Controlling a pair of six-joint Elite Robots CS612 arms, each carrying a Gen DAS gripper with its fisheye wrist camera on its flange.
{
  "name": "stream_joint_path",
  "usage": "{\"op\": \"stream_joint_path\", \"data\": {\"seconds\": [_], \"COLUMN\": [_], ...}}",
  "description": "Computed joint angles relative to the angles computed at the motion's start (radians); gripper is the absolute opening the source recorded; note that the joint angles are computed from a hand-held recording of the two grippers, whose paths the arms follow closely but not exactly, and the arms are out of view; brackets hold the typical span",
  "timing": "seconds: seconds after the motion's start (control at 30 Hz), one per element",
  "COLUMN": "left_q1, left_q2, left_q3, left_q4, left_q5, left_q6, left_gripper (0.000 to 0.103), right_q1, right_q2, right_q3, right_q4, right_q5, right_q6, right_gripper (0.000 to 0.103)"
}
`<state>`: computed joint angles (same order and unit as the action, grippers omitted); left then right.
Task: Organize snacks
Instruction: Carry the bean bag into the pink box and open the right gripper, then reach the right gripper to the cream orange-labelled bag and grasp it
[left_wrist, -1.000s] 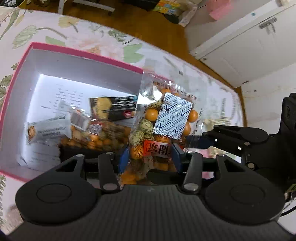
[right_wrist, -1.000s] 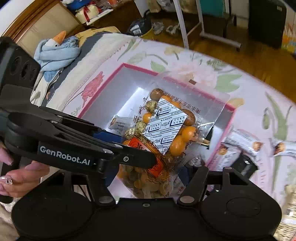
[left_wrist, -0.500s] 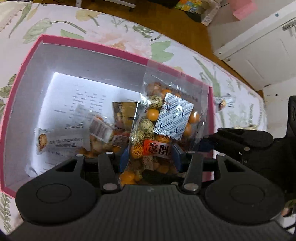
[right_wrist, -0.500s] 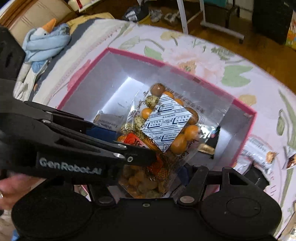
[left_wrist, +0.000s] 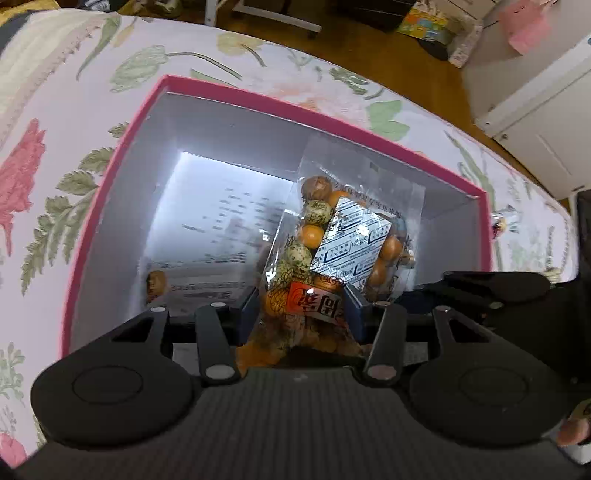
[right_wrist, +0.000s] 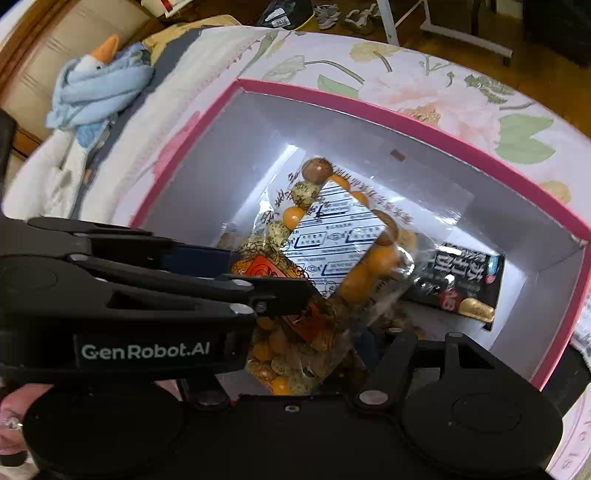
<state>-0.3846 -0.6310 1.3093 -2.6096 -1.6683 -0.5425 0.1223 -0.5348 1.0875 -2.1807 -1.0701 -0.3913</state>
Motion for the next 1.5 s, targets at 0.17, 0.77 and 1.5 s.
{"op": "stream_joint_path", "data": {"seconds": [0.17,0.77,1.5], "left_q1": [-0.024,-0.140,-0.259], "left_q2": [-0.027,-0.084,0.218], "left_q3": [0.073,0.138,-0.277], "left_q4": [-0.148,-0.355,-0.183], "left_q5": [0.104,0.007,-0.124], "left_q6": [0.032,0.271,0.140], "left_gripper": [0.053,0.049,0.052], "right_q1": [-0.011,-0.234,-0.415], "right_q2": [-0.044,-0.193,-0.128], "right_q3": [0.062,0.346,0.390], "right_q4": [-0.081,-0.536,-0.524], "right_q5": [-0.047,0.059,-0.138], "right_q6": [-0.086,-0.019,0.184], "right_gripper": [0.073,0.074,0.078]}}
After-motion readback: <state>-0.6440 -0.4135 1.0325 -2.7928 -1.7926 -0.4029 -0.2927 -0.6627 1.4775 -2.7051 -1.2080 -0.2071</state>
